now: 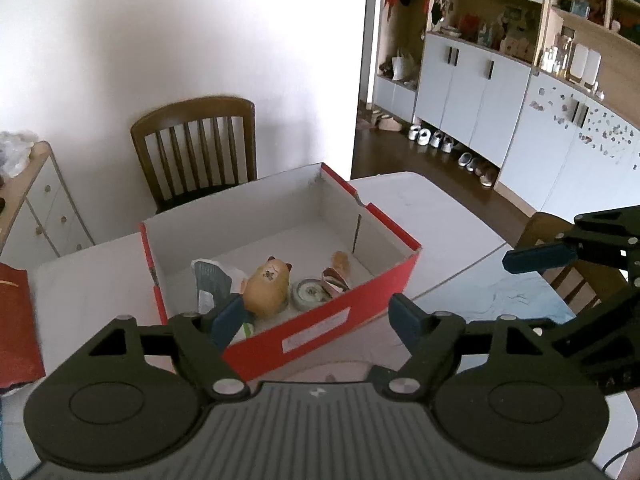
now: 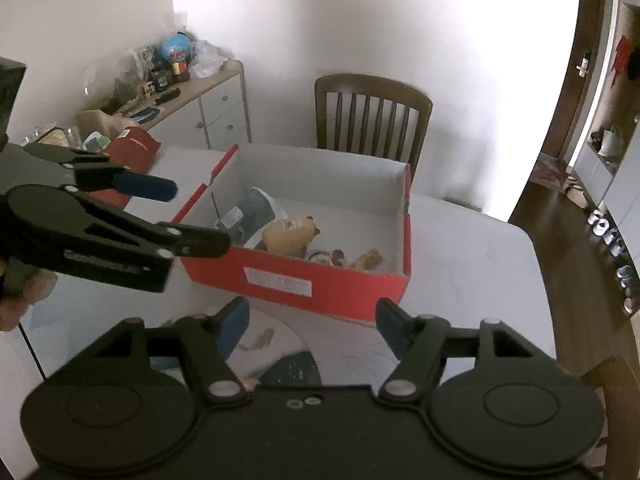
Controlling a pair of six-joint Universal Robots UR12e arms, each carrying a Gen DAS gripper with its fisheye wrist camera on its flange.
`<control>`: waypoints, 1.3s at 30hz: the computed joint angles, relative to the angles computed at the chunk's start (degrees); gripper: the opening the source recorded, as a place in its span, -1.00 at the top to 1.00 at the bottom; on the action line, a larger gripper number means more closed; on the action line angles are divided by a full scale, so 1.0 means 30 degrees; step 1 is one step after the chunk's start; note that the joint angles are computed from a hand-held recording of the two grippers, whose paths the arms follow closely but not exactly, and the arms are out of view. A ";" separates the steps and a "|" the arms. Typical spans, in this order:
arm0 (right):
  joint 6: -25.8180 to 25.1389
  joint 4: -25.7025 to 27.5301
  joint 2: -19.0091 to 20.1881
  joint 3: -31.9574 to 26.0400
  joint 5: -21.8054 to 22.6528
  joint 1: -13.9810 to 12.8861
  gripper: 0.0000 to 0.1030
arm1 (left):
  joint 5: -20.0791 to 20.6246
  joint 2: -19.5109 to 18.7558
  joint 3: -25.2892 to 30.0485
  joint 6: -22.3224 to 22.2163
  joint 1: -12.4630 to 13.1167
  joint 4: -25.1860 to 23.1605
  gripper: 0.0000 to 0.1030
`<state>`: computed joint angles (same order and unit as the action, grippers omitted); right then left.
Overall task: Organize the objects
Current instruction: 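Move both tools back from the box to the item pile, then grasp the tan bagged block with right tool while left tool grasps the cotton swabs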
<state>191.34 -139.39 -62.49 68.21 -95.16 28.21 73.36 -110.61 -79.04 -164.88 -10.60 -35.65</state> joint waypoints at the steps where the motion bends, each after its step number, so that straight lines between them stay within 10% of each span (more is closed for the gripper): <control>1: 0.0059 -0.0130 -0.0154 0.0250 -0.0031 0.0029 -0.37 | -0.0057 0.0177 -0.0245 0.0028 0.0014 0.0147 -0.53; 18: 0.1330 -0.1515 -0.1851 0.3879 -0.0470 0.0391 -0.57 | 0.0002 0.2540 -0.4581 -0.0653 0.0214 0.1327 -0.59; 39: 0.5338 0.0774 -0.1165 0.4411 -0.1577 0.0687 -0.59 | 0.3320 0.3070 -0.7577 -0.4025 -0.0190 0.1021 -1.00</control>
<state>207.35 -137.07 -65.98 81.44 -99.89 30.27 83.32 -101.39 -101.77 -176.95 -11.17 -32.58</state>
